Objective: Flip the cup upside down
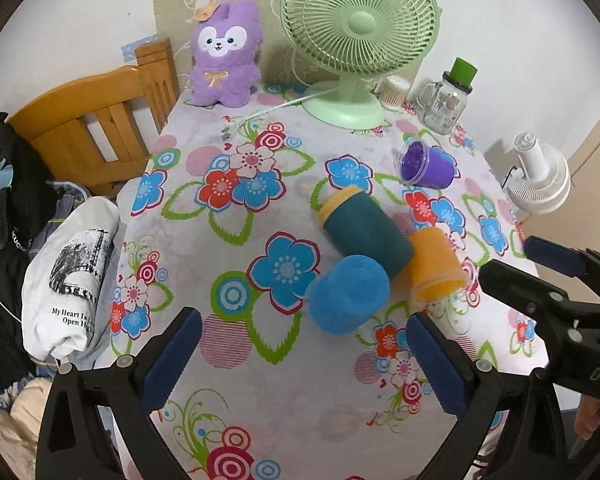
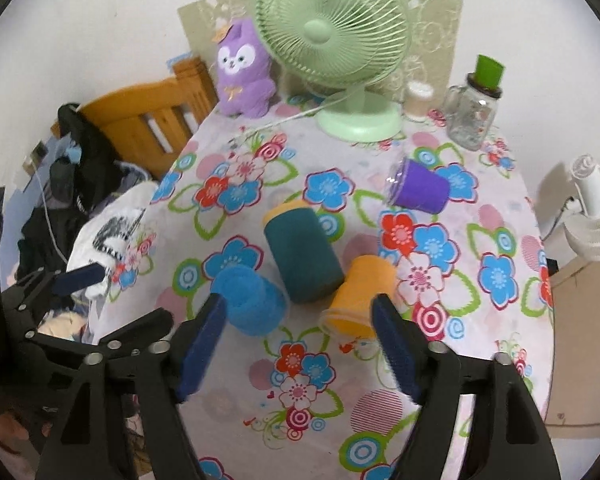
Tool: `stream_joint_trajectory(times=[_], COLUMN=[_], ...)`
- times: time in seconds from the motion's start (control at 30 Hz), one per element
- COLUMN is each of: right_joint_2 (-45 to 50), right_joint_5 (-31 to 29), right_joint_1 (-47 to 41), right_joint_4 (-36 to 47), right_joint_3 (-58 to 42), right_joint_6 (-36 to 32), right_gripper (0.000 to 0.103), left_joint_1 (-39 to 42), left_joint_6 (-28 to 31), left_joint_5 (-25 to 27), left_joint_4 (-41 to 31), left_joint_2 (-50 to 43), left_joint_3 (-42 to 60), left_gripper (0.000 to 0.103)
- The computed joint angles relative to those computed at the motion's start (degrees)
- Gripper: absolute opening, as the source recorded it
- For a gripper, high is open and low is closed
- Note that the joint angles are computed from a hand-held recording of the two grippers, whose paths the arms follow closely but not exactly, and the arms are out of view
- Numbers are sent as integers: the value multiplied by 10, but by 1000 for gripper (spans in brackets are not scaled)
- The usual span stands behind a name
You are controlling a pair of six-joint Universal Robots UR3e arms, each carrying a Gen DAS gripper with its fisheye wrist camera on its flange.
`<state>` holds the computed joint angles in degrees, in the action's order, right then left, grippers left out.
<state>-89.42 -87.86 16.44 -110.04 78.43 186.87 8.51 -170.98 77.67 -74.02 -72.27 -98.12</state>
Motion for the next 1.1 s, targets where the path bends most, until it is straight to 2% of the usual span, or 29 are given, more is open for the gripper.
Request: stream_joint_trajectory(times=[0.03,0.4,0.7,0.83,1.1], right_joint_2=[-9,-95,-185,-212,-230], right_joint_5=[-5,-27,-72,-90,-114], right_joint_1=[0,-18,-25,-30,-38], right_joint_4=[-6,-5,11,46,114], right_joint_3=[5,42,86,68,5], right_joint_6=[4,33,60,69,83], right_gripper=[90,91,93,93,93], left_joint_1=[0,-30,-82,-104,-125], left_joint_6=[-2,-16,-45,-62,-92], left_joint_5=[-1,13,41,66,75], left_joint_4=[-5,-48,-51,-74,-104], left_joint_2=[3,31,51,45,50], left_joint_3=[5,58,75,106,172], left_gripper=[103,103,103,103,103])
